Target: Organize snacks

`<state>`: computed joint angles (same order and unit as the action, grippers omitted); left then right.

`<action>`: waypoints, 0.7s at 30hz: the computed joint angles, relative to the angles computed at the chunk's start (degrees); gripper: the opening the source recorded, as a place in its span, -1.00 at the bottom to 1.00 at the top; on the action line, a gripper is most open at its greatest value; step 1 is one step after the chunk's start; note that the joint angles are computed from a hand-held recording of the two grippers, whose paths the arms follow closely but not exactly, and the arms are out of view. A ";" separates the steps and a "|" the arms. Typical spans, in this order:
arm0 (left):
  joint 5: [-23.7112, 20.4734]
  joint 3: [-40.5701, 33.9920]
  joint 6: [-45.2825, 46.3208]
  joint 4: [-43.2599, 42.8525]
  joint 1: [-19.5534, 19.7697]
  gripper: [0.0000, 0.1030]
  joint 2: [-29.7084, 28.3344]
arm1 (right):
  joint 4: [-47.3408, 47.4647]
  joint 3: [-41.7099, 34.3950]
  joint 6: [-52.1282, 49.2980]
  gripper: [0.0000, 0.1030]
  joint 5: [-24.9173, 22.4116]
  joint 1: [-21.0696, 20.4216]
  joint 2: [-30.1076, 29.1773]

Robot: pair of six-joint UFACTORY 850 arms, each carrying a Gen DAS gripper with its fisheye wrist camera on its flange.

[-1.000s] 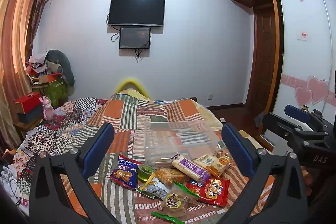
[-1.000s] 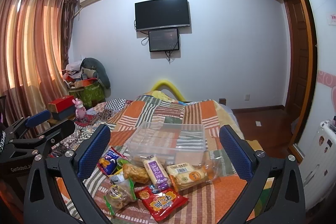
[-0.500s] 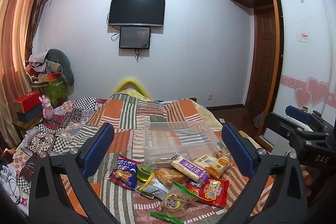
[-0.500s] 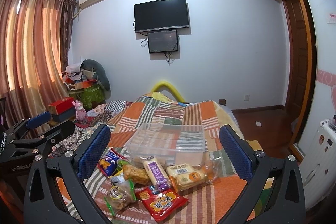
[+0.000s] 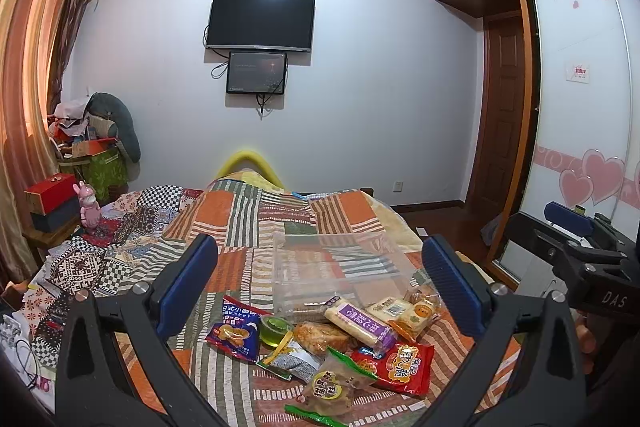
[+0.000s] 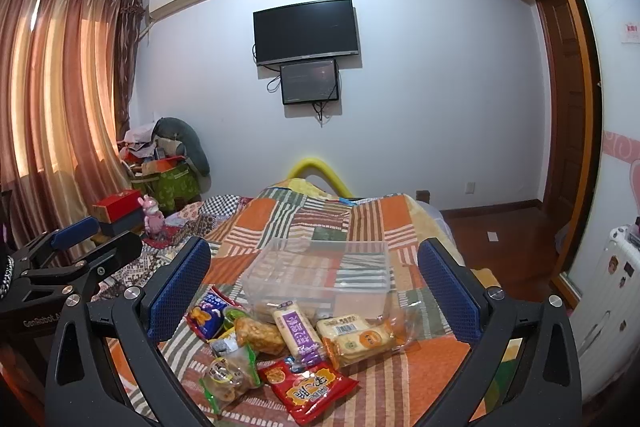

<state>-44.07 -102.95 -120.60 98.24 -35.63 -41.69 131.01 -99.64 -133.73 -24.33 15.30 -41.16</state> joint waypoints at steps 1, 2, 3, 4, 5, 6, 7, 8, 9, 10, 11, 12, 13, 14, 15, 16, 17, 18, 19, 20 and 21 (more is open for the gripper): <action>0.00 0.00 0.00 0.00 0.00 1.00 0.00 | 0.23 0.07 -0.27 1.00 0.00 0.01 0.04; 0.07 0.09 -0.03 0.03 -0.02 1.00 0.06 | 0.27 0.05 -0.33 1.00 0.01 0.00 0.05; 0.17 0.02 0.01 0.01 -0.01 1.00 0.02 | 0.42 0.18 -0.47 1.00 -0.08 -0.01 0.10; 0.22 0.07 -0.04 0.07 0.02 1.00 0.04 | 0.43 0.22 -0.45 1.00 -0.15 -0.02 0.12; 0.25 -0.03 0.04 0.03 0.02 1.00 -0.03 | 0.38 0.21 -0.40 1.00 -0.17 -0.01 0.11; 0.25 -0.16 0.11 -0.01 0.01 1.00 -0.13 | 0.34 0.17 -0.34 1.00 -0.14 -0.02 0.10; 0.26 -0.22 0.15 -0.04 0.02 1.00 -0.17 | 0.22 0.16 -0.17 1.00 -0.20 -0.05 0.10; 0.24 -0.16 0.08 0.01 0.01 1.00 -0.14 | 0.04 0.13 0.04 1.00 -0.23 -0.07 0.09; 0.24 -0.16 0.08 0.01 0.01 1.00 -0.14 | -0.24 0.04 0.37 1.00 -0.28 -0.10 0.03; 0.30 -0.28 0.18 -0.09 0.03 1.00 -0.21 | -0.37 0.00 0.51 1.00 -0.33 -0.12 0.01; 0.25 -0.15 0.00 0.03 0.00 1.00 -0.15 | -0.42 0.02 0.56 1.00 -0.41 -0.14 0.01; 0.30 -0.15 -0.11 0.03 0.00 1.00 -0.19 | -0.38 0.05 0.48 1.00 -0.47 -0.15 0.00; 0.46 -0.23 -0.16 -0.02 0.04 1.00 -0.23 | -0.20 0.06 0.31 1.00 -0.43 -0.14 0.01; 0.55 -0.12 -0.42 0.11 0.05 1.00 -0.25 | -0.05 0.06 0.15 1.00 -0.40 -0.12 -0.01; 0.73 -0.08 -0.55 0.16 0.10 1.00 -0.24 | -0.36 0.02 0.49 1.00 -0.39 -0.15 -0.01; 0.83 0.02 -0.70 0.24 0.13 1.00 -0.21 | -0.47 0.01 0.65 1.00 -0.33 -0.14 0.00; 0.89 0.10 -0.80 0.30 0.16 1.00 -0.20 | -0.34 0.09 0.53 1.00 -0.42 -0.14 0.04; 0.93 0.12 -0.95 0.42 0.17 1.00 -0.24 | -0.36 0.10 0.53 1.00 -0.45 -0.13 0.05; 0.87 0.09 -0.98 0.46 0.15 1.00 -0.29 | -0.48 0.05 0.68 1.00 -0.49 -0.13 0.02; 0.90 0.24 -1.04 0.55 0.18 1.00 -0.18 | -0.55 -0.01 0.74 1.00 -0.51 -0.11 -0.02; 0.84 0.26 -1.07 0.67 0.17 1.00 -0.21 | -0.68 -0.05 0.80 1.00 -0.52 -0.10 -0.05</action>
